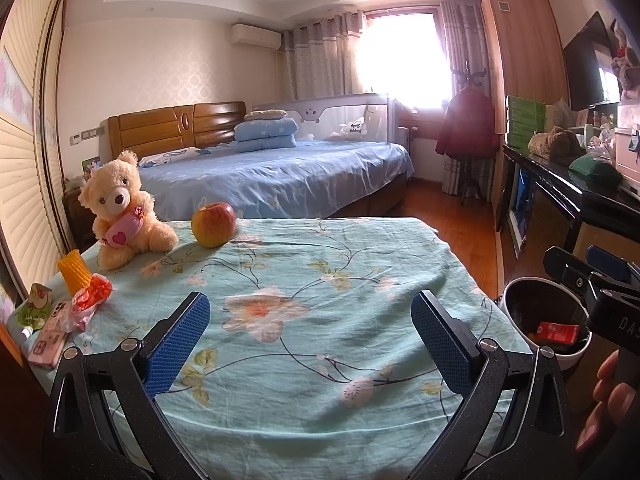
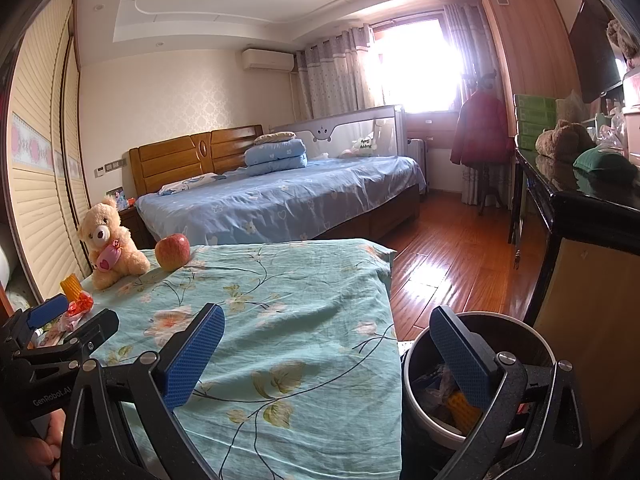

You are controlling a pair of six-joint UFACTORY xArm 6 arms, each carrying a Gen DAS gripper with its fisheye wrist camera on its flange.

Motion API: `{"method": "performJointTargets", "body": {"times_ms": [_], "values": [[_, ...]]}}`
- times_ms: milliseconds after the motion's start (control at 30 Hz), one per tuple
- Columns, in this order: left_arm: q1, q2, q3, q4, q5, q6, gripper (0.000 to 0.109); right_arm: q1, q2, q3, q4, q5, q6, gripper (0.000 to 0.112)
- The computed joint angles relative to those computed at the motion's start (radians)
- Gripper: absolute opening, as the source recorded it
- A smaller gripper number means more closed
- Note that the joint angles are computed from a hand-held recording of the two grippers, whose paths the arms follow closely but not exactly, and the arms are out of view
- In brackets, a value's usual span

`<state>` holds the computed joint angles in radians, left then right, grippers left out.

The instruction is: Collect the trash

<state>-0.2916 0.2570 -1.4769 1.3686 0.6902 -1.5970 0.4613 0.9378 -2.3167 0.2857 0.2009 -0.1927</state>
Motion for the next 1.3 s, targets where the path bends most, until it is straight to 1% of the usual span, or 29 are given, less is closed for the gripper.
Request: {"method": "performJointTargets", "body": {"times_ms": [667,1100,1300], "values": [[0.013,0.014,-0.012,-0.012,-0.023,0.020,0.103,-0.003,-0.001,-0.004,0.010,0.012,-0.009,0.103],[0.022,0.009,-0.001,-0.017,-0.035,0.027,0.103,-0.004,0.015,-0.028,0.003,0.030,-0.002,0.103],[0.030,0.014,0.002,-0.026,-0.047,0.036,0.103,-0.004,0.024,-0.046,-0.010,0.053,0.016,0.103]]}}
